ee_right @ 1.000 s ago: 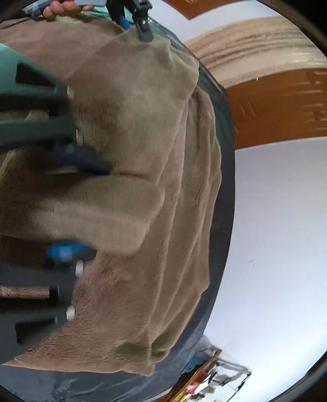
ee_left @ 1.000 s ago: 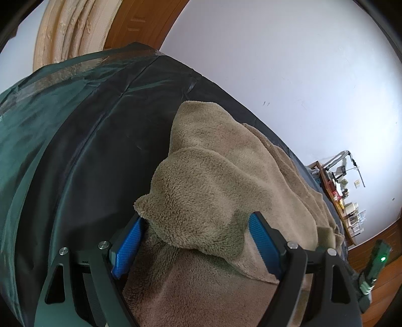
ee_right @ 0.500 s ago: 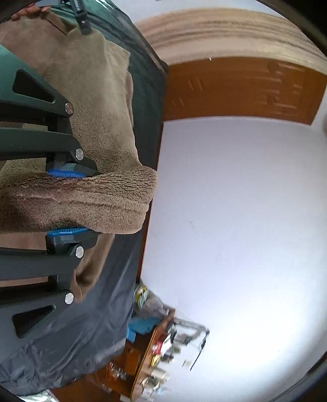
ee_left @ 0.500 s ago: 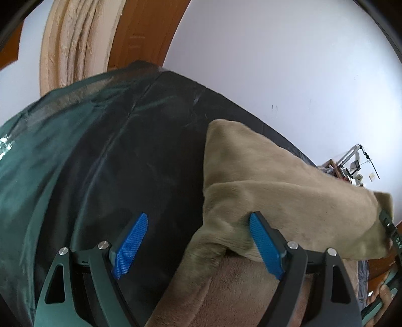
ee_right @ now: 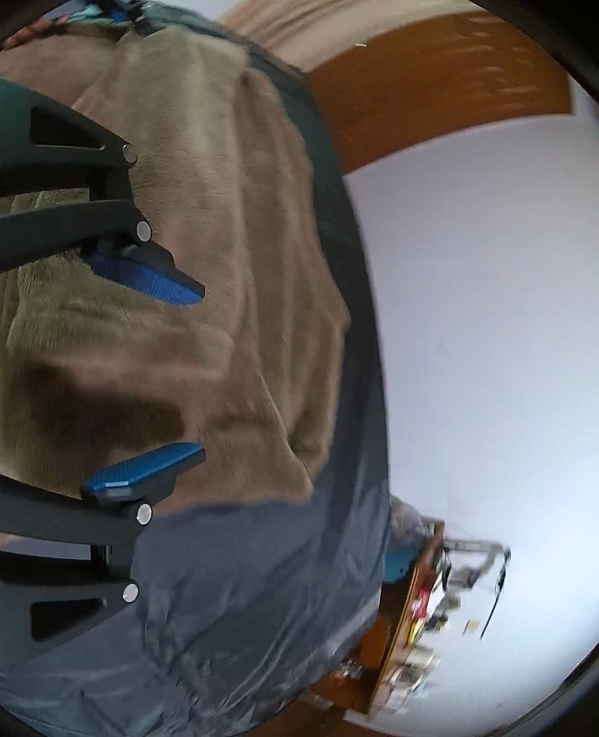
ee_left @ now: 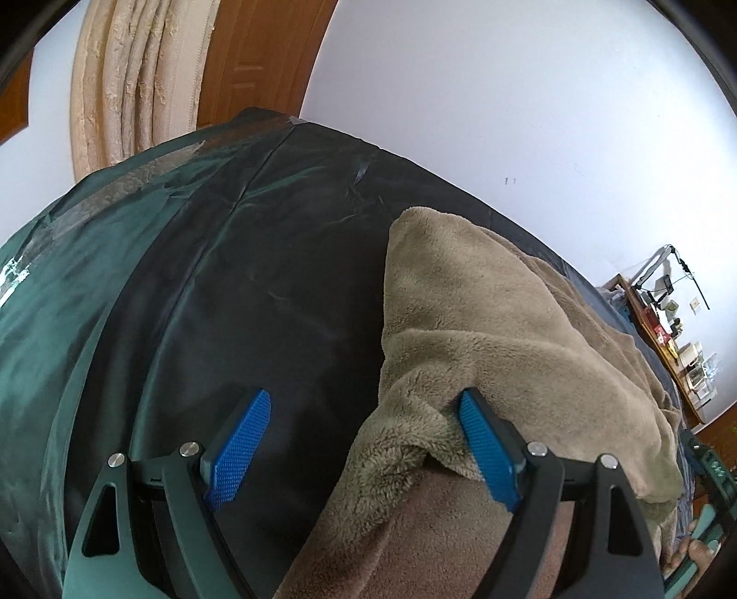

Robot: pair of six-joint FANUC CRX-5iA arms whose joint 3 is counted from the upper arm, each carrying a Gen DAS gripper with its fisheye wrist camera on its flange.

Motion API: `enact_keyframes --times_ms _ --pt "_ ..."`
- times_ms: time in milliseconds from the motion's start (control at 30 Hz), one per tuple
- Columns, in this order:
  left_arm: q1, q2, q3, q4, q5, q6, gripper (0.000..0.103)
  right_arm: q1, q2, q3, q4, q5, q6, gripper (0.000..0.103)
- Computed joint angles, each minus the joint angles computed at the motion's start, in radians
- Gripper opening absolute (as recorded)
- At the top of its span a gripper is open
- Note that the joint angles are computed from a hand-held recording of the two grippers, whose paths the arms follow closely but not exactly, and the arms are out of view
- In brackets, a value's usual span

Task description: Fold clothes

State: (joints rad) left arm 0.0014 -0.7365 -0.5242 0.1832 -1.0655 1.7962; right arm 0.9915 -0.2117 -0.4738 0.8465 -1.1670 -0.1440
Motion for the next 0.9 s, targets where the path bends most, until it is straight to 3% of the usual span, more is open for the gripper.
enact_keyframes --times_ms 200,333,400,600,667,833,900 --pt "0.008 -0.003 -0.002 0.012 -0.004 -0.004 0.087 0.030 -0.029 -0.043 0.067 0.124 0.076 0.065" --pt "0.016 -0.010 -0.005 0.009 -0.003 0.007 0.090 0.009 0.019 -0.006 -0.058 0.206 0.224 0.065" --pt "0.021 -0.019 -0.005 -0.001 -0.004 0.023 0.092 -0.004 0.043 0.014 -0.132 0.201 0.287 0.065" --pt "0.050 -0.059 -0.003 -0.026 0.006 0.059 0.092 0.010 0.071 0.017 -0.114 0.154 0.347 0.067" --pt "0.114 -0.104 -0.024 0.003 0.004 0.053 0.092 0.015 0.088 0.030 -0.108 0.136 0.353 0.068" --pt "0.353 -0.194 -0.116 0.206 -0.048 -0.062 0.092 0.026 0.094 0.038 -0.099 0.112 0.350 0.068" --pt "0.398 -0.204 -0.135 0.253 -0.068 -0.094 0.092 0.031 0.109 0.047 -0.086 0.090 0.349 0.069"
